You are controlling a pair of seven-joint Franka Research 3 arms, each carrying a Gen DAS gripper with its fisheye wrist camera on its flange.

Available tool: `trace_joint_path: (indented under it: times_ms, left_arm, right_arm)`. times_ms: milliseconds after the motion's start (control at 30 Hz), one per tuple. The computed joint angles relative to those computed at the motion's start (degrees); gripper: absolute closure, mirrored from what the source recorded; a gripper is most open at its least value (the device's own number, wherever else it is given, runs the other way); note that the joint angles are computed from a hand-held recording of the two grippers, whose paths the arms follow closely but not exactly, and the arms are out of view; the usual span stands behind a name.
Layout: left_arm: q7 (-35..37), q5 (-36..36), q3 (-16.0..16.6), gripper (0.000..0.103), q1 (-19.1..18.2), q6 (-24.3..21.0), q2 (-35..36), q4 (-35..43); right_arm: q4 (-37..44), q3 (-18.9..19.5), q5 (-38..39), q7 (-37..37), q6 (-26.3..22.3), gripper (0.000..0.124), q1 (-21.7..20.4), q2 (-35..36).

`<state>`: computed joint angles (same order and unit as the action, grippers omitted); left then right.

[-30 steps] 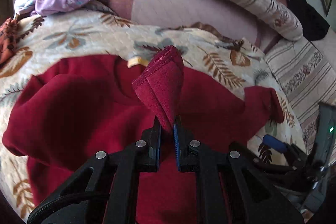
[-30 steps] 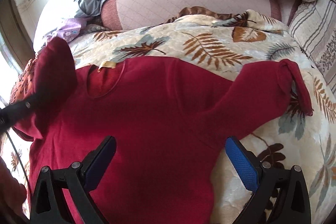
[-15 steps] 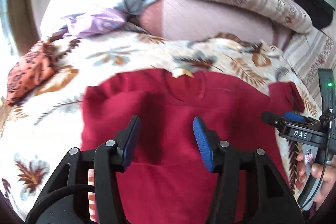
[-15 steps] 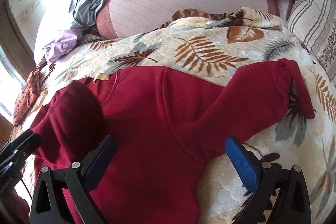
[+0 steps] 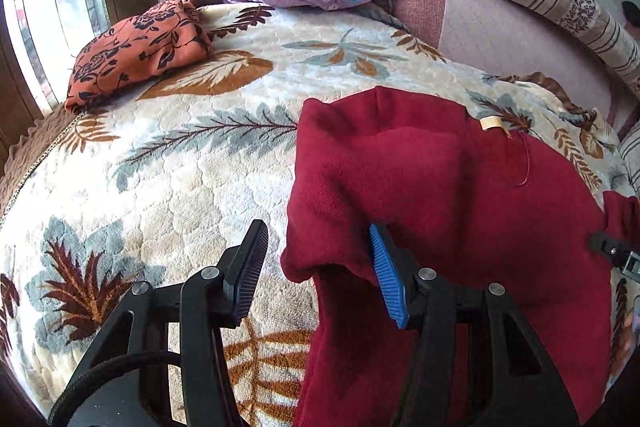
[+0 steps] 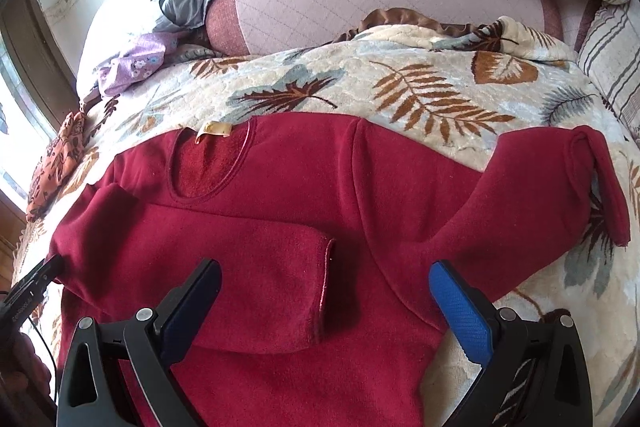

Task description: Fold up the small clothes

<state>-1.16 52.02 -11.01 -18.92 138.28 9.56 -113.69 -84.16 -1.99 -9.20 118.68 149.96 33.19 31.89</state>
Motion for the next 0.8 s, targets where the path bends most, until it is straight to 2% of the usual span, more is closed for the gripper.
trace_joint_path:
  times_ms: [133,200,233,267,333,467,567,600,633,767,800]
  left_arm:
    - [0.68,0.58,-0.12,0.051,-0.63,-2.11,0.87,1.35]
    - [0.90,1.03,-0.09,0.051,-0.89,-2.60,0.95,1.63]
    - [0.47,1.46,0.00,0.051,-0.92,-2.22,0.64,1.34]
    - [-0.29,2.00,0.11,0.051,-0.85,-1.57,0.16,0.87]
    - [-3.37,4.19,0.34,0.051,-0.78,-0.43,-1.23,-0.39]
    - [-8.56,8.08,0.02,0.051,-0.39,-1.31,-3.00,-1.56]
    - [-7.16,6.42,-0.44,0.051,0.41,-1.06,-2.27,-1.14]
    - [-6.19,5.51,-0.56,0.051,0.50,-1.33,-1.70,-0.72]
    - [-4.70,4.27,-0.67,0.051,0.51,-2.00,-0.93,-0.02]
    - [2.10,-1.13,-0.78,0.051,-0.35,-7.56,2.37,3.55]
    - [2.64,-1.78,-0.58,0.051,-0.45,-7.85,2.53,3.61]
  right_arm:
    - [4.08,2.57,2.75,-5.70,-2.99,0.065,-1.92,3.74]
    - [4.00,1.73,1.39,-7.74,-1.40,0.076,-0.86,4.41]
    - [3.41,1.57,1.12,-8.70,-0.06,0.091,-0.65,4.29]
    - [3.08,1.90,1.46,-10.07,0.71,0.097,-0.84,4.16]
    - [3.35,0.93,0.93,-10.57,0.33,0.118,-0.01,3.91]
    - [0.77,-0.76,-0.42,-9.99,4.11,0.119,0.84,1.05]
    - [-0.03,-6.68,-7.53,-3.76,6.74,0.119,5.11,-0.21]
    - [0.41,-8.67,-10.36,-1.34,6.42,0.119,6.44,-0.09]
    - [1.14,-9.01,-11.63,-0.12,5.50,0.119,6.54,0.21]
    - [3.75,-6.80,-11.42,1.22,-0.38,0.119,3.91,2.11]
    - [5.80,-6.09,-11.02,0.57,-3.93,0.119,3.34,3.38]
